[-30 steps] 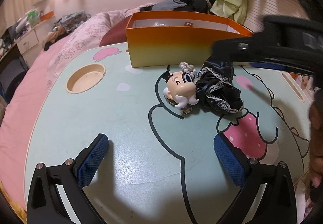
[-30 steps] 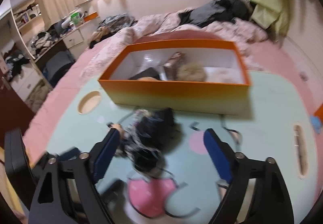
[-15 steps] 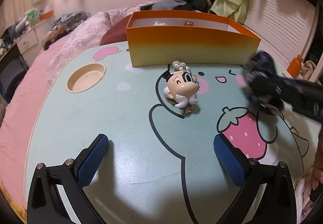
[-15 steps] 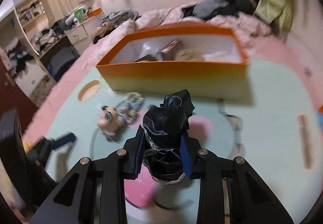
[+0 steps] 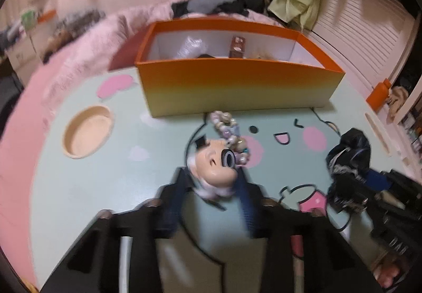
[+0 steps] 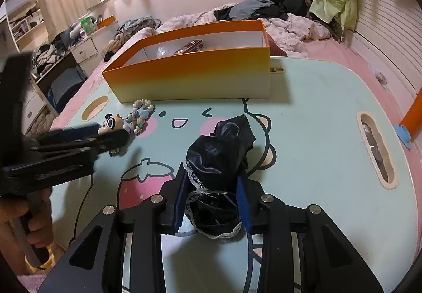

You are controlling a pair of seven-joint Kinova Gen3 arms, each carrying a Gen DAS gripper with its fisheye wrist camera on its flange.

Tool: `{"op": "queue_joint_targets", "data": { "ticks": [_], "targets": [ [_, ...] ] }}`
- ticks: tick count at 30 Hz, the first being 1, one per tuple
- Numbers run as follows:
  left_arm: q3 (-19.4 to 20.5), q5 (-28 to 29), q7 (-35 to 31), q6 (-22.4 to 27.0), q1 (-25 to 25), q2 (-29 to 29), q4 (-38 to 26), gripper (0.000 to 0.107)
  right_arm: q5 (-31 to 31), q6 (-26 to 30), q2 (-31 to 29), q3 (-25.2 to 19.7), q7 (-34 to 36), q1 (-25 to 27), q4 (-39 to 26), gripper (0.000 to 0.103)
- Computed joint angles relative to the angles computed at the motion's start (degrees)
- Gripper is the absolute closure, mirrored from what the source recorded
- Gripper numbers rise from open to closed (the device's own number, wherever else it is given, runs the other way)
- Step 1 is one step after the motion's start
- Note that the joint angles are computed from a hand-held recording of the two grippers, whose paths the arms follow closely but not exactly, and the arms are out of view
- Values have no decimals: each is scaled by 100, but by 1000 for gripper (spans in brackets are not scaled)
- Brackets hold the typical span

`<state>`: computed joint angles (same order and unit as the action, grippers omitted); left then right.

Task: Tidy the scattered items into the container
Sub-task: 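Put lace cloth in box with right gripper while left gripper adds white-haired figurine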

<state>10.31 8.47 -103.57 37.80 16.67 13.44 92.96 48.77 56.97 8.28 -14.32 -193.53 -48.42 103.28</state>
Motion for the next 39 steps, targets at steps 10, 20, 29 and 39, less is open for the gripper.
{"op": "queue_joint_targets", "data": {
  "ticks": [10, 20, 29, 39],
  "targets": [
    [-608, 1531, -1341, 138, -107, -613, 13, 84, 92, -131, -75, -38, -208, 15, 117, 67],
    [-625, 2098, -1723, 191, -160, -564, -831, 84, 415, -128, -346, -72, 119, 219, -45, 67],
    [-157, 2025, -1562, 150, -255, -9, -1875, 84, 1099, -255, -333, 99, 1189, 718, -963, 67],
    [-852, 659, 255, 1539, 610, 1590, -3490, 43, -8, -162, 689, -721, 2380, 2157, -1918, 51]
  ]
}}
